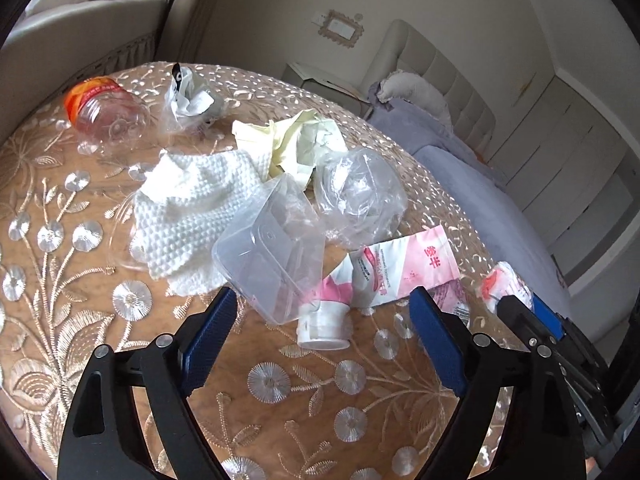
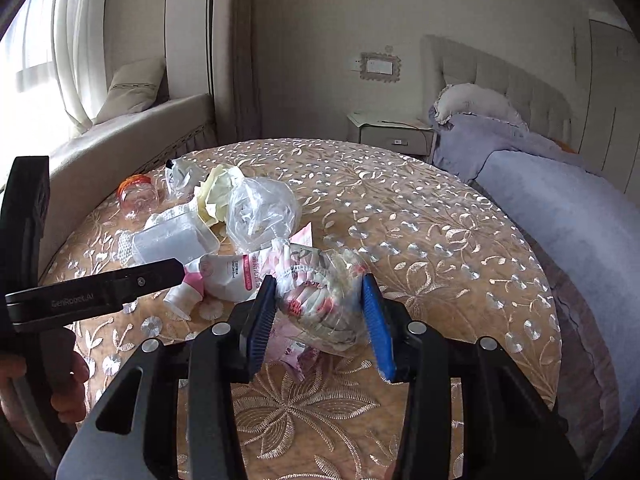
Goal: Collect trash
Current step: 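Grasp the pink-white tube with the left tool while the right tool grasps the clear bag, then lift both held items and carry them over the white trash bin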
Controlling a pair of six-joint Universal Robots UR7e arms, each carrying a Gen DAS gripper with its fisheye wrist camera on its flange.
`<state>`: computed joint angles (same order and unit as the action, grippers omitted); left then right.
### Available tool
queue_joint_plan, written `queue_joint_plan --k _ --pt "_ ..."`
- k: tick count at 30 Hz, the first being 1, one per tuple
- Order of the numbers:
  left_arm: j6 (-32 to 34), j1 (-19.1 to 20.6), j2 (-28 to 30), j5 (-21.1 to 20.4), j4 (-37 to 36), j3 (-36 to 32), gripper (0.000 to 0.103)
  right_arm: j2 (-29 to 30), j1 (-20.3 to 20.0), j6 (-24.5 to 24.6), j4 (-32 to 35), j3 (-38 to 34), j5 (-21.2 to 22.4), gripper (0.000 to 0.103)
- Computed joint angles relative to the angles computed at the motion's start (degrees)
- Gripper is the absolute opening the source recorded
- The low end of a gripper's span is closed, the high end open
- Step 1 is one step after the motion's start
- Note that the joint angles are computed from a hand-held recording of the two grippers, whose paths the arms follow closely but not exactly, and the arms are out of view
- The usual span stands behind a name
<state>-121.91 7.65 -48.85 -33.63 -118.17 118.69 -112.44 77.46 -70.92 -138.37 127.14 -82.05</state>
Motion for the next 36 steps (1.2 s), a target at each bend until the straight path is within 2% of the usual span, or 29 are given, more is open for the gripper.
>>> queue_joint_plan --k 3,8,12,16,21,23,26,36 --pt "2.04 1.35 -0.05 -0.30 -4.70 1.15 0.083 0.09 -0.29 -0.03 -0.11 -0.13 -0.21 0.045" --pt "3.18 2.71 -0.25 0.16 -6.27 1.28 0.052 0.20 -0.74 -0.24 -0.82 0.00 -0.79 0.045" --pt "3.35 3.41 -0.96 0.94 -7.44 2.21 0.045 0.31 -0.85 -0.23 -0.56 0.09 -1.37 0.045" --pt "3.57 3.64 -1.23 2.32 -6.98 2.17 0.029 -0.16 -0.89 -0.93 -0.32 0.37 -1.39 0.045" --pt "5.27 4.16 -1.47 2.08 -9.38 2.74 0.029 -0.57 -1.17 -0.85 0.00 0.19 -0.87 0.045" --pt "5.17 4.20 -1.43 2.00 -8.19 2.29 0.028 -0.68 -1.13 -0.69 0.07 0.09 -0.73 0.045" --pt "8.87 4.00 -1.12 1.69 -10.10 2.30 0.017 -0.77 -1.20 -0.55 0.27 -0.17 -0.30 0.045" --pt "12.34 4.18 0.39 -1.07 -3.03 -2.27 0.019 -1.27 -1.60 0.28 1.80 -1.09 1.62 0.045"
